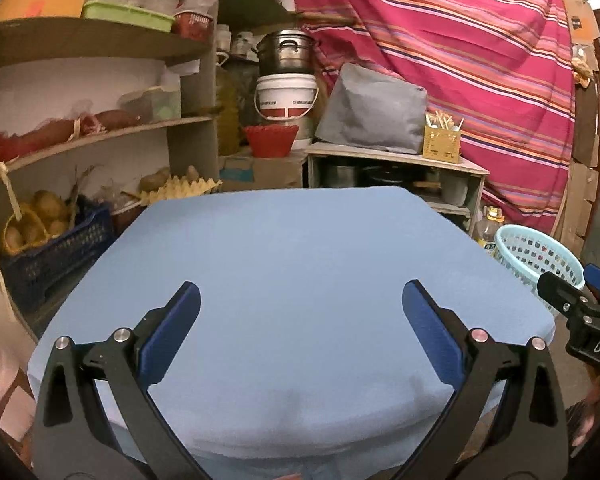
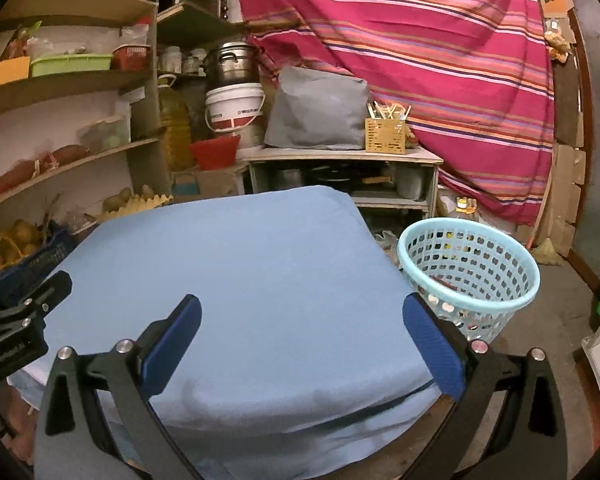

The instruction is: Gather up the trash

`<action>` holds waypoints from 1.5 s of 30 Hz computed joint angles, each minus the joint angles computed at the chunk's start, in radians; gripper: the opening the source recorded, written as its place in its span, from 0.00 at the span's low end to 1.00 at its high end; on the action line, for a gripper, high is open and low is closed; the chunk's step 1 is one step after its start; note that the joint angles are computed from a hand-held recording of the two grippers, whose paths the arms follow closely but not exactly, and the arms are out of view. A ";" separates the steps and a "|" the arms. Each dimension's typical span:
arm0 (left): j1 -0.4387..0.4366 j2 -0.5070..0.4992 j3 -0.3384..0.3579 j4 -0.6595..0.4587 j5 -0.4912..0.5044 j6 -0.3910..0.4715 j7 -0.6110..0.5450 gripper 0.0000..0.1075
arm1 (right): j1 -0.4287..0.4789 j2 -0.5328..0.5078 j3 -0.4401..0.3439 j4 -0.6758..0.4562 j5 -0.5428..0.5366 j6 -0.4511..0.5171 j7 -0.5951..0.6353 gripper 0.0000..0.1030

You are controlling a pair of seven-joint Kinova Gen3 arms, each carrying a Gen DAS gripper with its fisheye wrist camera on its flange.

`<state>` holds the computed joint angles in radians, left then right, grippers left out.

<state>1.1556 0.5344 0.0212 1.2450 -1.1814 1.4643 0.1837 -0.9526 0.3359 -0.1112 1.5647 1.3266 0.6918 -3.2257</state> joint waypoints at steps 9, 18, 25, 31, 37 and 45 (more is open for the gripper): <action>0.017 0.004 0.007 0.059 -0.020 0.004 0.073 0.91 | -0.022 0.015 -0.011 0.047 0.071 0.029 -0.099 0.95; 0.028 -0.004 0.024 0.117 -0.044 -0.005 0.149 0.91 | -0.034 0.033 -0.030 0.061 0.129 0.050 -0.123 0.95; 0.029 -0.007 0.034 0.135 -0.051 0.001 0.178 0.91 | -0.045 0.038 -0.038 0.074 0.174 0.080 -0.148 0.95; 0.022 -0.018 0.047 0.151 -0.060 -0.001 0.183 0.91 | -0.039 0.034 -0.053 0.089 0.188 0.086 -0.175 0.95; 0.030 -0.011 0.052 0.141 -0.064 -0.001 0.174 0.91 | -0.040 0.027 -0.061 0.099 0.189 0.102 -0.177 0.95; 0.055 0.008 0.045 0.125 -0.082 0.023 0.156 0.91 | -0.036 0.015 -0.072 0.125 0.202 0.114 -0.209 0.95</action>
